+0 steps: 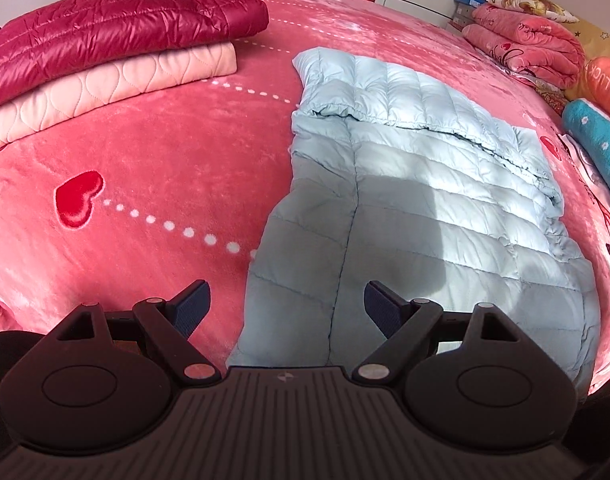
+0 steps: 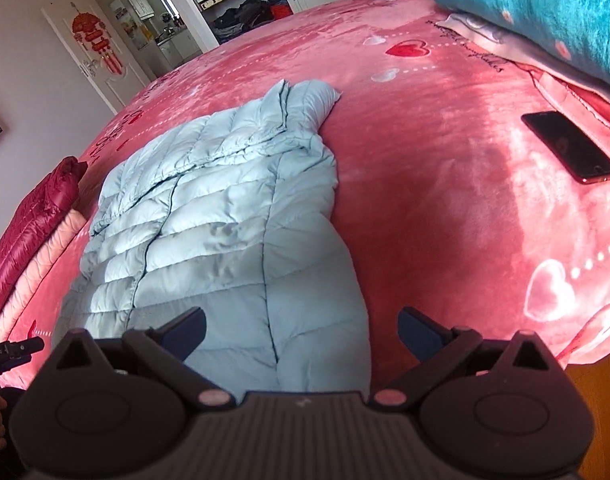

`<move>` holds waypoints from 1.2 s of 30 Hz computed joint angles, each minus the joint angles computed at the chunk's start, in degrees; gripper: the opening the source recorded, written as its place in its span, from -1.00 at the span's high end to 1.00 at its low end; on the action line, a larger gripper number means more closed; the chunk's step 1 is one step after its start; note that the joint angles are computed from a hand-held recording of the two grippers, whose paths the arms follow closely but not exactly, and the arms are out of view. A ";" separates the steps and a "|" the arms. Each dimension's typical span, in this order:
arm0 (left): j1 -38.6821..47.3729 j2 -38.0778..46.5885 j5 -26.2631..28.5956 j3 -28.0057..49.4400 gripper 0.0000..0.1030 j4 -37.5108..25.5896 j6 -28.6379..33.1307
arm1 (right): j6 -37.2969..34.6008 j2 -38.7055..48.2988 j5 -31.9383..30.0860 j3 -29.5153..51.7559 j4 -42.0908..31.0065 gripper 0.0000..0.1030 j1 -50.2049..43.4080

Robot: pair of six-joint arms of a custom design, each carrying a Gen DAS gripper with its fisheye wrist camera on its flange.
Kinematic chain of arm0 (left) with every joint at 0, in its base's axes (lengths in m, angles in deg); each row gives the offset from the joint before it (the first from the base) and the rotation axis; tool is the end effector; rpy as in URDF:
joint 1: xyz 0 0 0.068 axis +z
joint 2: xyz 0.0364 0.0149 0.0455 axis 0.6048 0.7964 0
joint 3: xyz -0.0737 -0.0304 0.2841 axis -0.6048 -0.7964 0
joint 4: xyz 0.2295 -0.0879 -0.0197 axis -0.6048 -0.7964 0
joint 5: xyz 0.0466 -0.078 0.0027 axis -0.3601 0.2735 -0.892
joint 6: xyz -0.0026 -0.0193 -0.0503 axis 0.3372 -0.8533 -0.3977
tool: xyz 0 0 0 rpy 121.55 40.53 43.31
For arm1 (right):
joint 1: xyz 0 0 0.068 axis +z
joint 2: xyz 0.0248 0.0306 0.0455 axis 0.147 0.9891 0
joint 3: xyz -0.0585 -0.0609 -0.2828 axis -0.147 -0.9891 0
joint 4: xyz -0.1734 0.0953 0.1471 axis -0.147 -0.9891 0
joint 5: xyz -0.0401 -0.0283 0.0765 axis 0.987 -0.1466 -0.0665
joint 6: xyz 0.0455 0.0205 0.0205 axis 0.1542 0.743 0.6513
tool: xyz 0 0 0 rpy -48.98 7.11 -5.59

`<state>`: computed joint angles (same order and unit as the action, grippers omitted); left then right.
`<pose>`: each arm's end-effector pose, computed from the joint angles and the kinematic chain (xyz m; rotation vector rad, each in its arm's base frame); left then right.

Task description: Fold large clothes

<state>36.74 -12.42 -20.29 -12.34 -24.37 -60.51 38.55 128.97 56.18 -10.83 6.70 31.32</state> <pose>0.2239 -0.0069 0.2778 0.0277 2.4611 -0.1935 0.1327 0.0513 0.2569 0.4778 2.3717 0.3956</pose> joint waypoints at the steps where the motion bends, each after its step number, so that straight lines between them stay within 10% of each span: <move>1: -0.11 0.34 0.00 -0.17 -1.00 0.12 0.17 | -0.41 0.56 -1.51 -0.27 0.33 -0.93 -1.02; 36: 1.60 8.19 6.69 -7.11 -0.84 10.24 5.51 | -10.15 15.14 -26.56 -1.62 6.79 0.02 -14.78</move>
<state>38.35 -4.23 -13.60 -19.45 -14.12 -55.01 28.40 144.11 29.62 -12.45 13.49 16.54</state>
